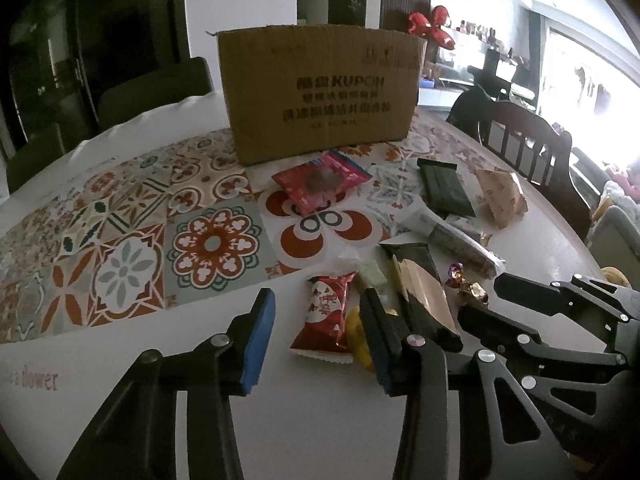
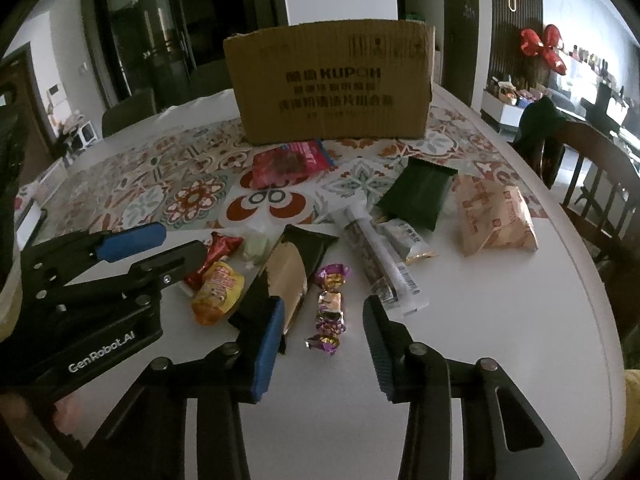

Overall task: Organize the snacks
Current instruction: 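Grasp the red-and-white candy bag with the left tool while the right tool grasps purple wrapped candies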

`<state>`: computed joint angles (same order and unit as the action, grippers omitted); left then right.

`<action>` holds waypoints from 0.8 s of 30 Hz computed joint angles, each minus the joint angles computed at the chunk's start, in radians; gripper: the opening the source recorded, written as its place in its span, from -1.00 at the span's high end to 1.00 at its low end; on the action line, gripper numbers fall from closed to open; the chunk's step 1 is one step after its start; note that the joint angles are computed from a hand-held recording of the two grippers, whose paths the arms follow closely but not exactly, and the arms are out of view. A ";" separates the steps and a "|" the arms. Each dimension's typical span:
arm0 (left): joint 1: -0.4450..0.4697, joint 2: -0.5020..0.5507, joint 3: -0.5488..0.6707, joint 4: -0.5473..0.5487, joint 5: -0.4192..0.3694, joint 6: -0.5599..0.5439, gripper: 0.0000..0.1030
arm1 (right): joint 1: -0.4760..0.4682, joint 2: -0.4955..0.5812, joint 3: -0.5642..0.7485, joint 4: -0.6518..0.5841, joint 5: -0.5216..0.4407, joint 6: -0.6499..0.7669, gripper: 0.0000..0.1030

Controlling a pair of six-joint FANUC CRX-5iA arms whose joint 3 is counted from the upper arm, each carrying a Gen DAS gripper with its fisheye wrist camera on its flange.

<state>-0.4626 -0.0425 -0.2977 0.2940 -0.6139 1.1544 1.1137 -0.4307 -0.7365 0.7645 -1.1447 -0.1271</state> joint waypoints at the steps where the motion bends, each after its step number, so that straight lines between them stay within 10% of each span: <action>1: 0.000 0.003 0.002 0.000 -0.001 0.000 0.20 | -0.002 0.001 0.000 -0.002 0.003 0.000 0.19; 24: 0.015 0.088 0.061 0.038 -0.079 0.033 0.55 | -0.071 0.026 0.014 -0.049 0.054 0.048 0.65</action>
